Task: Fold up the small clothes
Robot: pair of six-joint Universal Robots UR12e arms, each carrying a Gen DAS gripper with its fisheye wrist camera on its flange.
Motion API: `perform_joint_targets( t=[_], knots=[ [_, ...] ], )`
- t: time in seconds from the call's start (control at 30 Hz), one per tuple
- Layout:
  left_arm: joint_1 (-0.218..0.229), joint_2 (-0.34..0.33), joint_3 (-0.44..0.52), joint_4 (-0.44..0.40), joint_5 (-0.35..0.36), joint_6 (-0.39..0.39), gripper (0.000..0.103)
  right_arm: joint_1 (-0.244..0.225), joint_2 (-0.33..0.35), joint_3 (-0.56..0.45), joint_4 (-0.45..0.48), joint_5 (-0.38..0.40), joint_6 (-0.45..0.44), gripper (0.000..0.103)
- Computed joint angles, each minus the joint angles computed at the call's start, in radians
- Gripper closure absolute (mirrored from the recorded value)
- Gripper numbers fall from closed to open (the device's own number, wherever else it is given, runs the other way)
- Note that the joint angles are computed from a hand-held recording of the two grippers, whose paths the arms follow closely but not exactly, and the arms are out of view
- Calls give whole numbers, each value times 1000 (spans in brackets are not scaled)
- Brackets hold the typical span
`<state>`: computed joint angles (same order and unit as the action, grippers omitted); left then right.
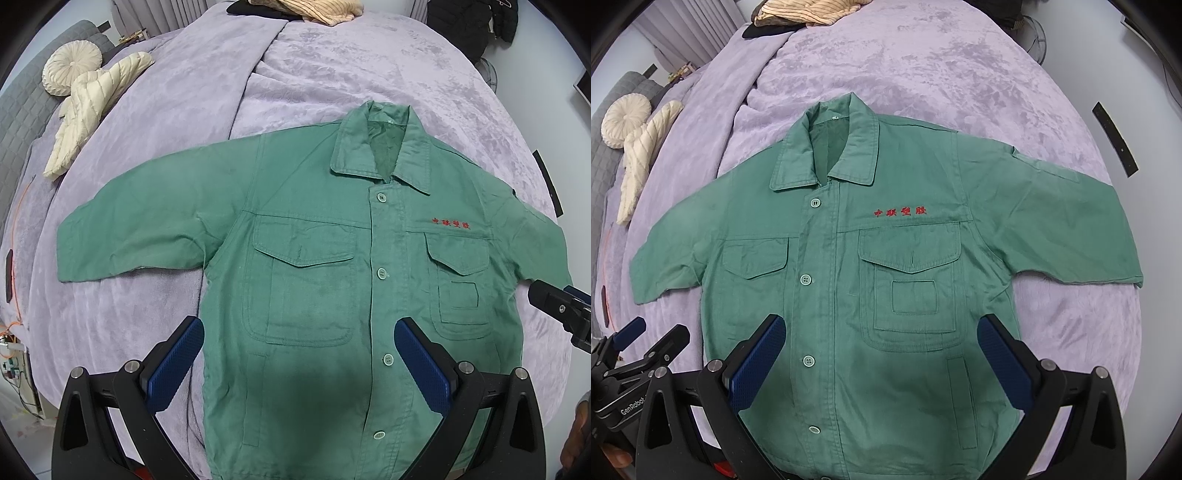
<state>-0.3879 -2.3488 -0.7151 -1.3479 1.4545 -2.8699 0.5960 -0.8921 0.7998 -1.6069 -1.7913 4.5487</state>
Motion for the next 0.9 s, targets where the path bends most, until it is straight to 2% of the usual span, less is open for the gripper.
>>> perform_joint_targets(
  t=[0.03,0.07,0.13,0.27,0.4,0.73,0.9],
  knots=[
    [4,1,-8,16,-40,-9,0,-1,0,2,-1,1,-1,0],
    [5,3,-12,19,-43,-10,0,-1,-1,4,-2,2,-1,0],
    [12,-2,-10,34,-100,-21,0,-1,1,0,0,1,-1,0],
    [7,-14,17,5,-57,-12,0,-2,2,2,-4,3,-1,0],
    [3,-15,16,17,-25,-6,0,-2,3,1,-4,4,2,0],
    [7,-18,17,26,-35,-3,0,-5,25,-32,18,7,-3,0],
    [17,-29,30,3,-42,-11,0,-5,61,-99,73,8,-19,0]
  ],
)
